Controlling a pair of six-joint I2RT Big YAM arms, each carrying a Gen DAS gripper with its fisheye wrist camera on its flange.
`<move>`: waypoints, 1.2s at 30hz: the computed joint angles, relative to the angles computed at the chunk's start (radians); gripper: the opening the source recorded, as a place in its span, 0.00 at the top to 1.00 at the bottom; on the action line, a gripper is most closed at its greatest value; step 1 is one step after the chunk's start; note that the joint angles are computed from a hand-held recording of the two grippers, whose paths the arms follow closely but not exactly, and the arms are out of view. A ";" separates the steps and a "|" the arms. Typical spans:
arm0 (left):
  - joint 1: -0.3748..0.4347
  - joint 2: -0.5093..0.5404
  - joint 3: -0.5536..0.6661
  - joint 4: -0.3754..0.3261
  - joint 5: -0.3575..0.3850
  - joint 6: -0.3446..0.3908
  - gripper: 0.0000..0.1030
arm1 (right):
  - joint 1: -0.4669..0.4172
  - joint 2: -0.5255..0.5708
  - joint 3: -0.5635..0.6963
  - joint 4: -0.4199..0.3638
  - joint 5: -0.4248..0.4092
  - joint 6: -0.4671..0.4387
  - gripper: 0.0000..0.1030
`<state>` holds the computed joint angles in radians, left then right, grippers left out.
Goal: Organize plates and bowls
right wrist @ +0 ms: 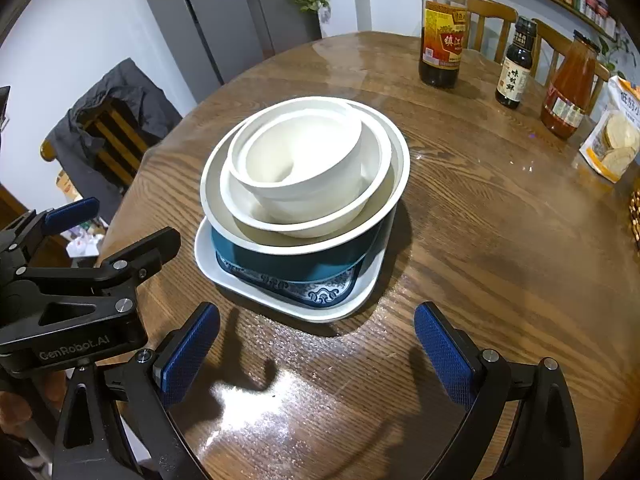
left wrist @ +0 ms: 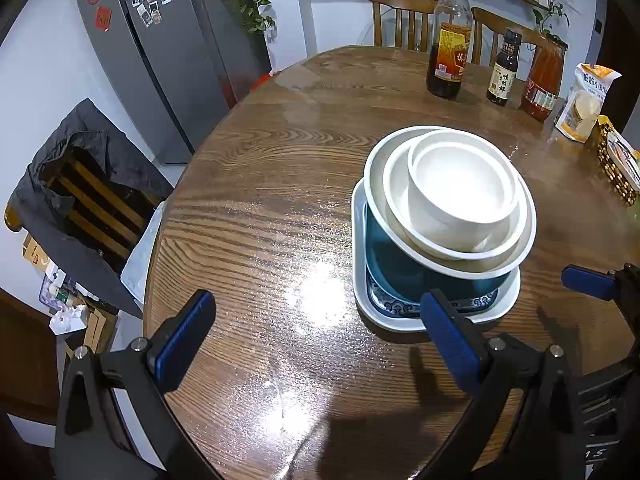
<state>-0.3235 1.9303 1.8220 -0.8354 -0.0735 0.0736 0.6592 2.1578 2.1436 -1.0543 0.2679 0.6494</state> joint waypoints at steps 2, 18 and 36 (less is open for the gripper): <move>0.001 0.002 0.002 -0.001 0.002 0.004 0.01 | -0.001 0.004 0.005 -0.004 -0.003 0.002 0.05; 0.002 0.008 0.010 -0.014 0.011 0.015 0.01 | 0.000 0.022 0.037 -0.041 0.002 0.005 0.05; 0.001 0.011 0.015 -0.021 0.006 0.015 0.01 | -0.002 0.031 0.051 -0.052 -0.006 -0.003 0.05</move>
